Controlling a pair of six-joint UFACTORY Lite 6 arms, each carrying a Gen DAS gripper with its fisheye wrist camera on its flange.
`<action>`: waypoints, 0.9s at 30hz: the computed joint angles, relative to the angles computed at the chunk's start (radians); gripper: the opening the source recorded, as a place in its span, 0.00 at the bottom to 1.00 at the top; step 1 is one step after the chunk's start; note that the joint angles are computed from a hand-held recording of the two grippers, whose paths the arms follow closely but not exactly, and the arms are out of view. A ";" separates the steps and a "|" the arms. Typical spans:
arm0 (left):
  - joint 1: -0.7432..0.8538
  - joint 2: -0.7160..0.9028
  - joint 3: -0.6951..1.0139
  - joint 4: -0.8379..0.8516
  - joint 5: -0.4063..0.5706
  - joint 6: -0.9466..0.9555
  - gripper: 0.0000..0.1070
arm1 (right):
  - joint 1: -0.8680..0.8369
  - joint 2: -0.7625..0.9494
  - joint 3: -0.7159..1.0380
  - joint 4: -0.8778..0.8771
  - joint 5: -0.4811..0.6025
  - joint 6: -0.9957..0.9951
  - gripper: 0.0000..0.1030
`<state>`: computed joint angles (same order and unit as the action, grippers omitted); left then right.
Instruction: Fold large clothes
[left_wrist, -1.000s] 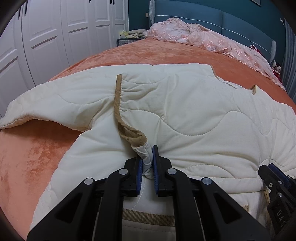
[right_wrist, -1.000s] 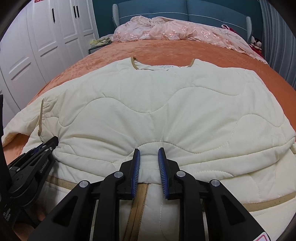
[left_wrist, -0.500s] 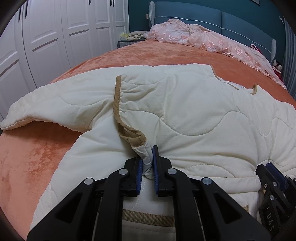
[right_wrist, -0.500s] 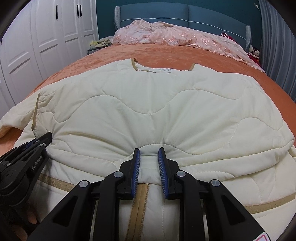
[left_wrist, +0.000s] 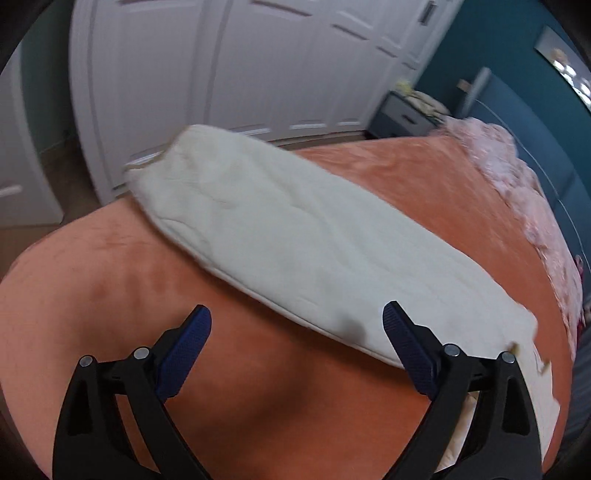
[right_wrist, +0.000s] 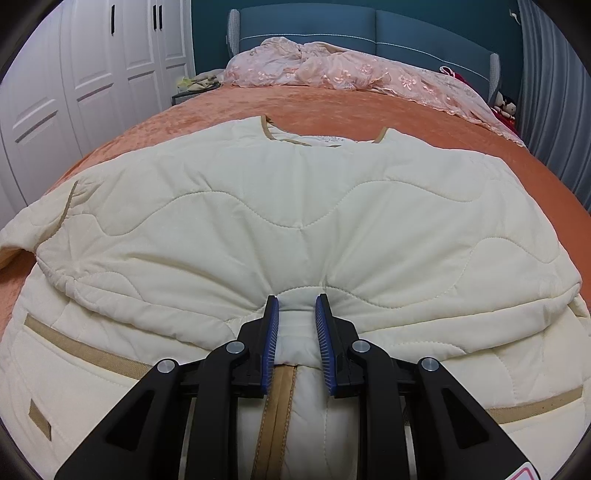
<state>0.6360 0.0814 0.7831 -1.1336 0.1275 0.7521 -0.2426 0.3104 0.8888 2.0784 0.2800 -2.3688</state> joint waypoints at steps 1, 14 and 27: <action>0.073 0.073 0.055 -0.041 0.034 0.031 0.83 | -0.001 0.000 0.000 0.000 0.001 0.000 0.20; -0.426 0.045 0.457 0.700 0.063 -0.806 0.05 | -0.008 0.002 0.006 -0.064 0.017 0.073 0.20; -1.194 0.229 0.655 1.667 0.092 -1.989 0.81 | -0.459 -0.152 0.036 -0.781 0.423 0.699 0.51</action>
<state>-0.5580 0.3105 1.4378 0.5332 0.2194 -1.2365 -0.7012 0.1587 0.9253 1.2978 0.7032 -1.6699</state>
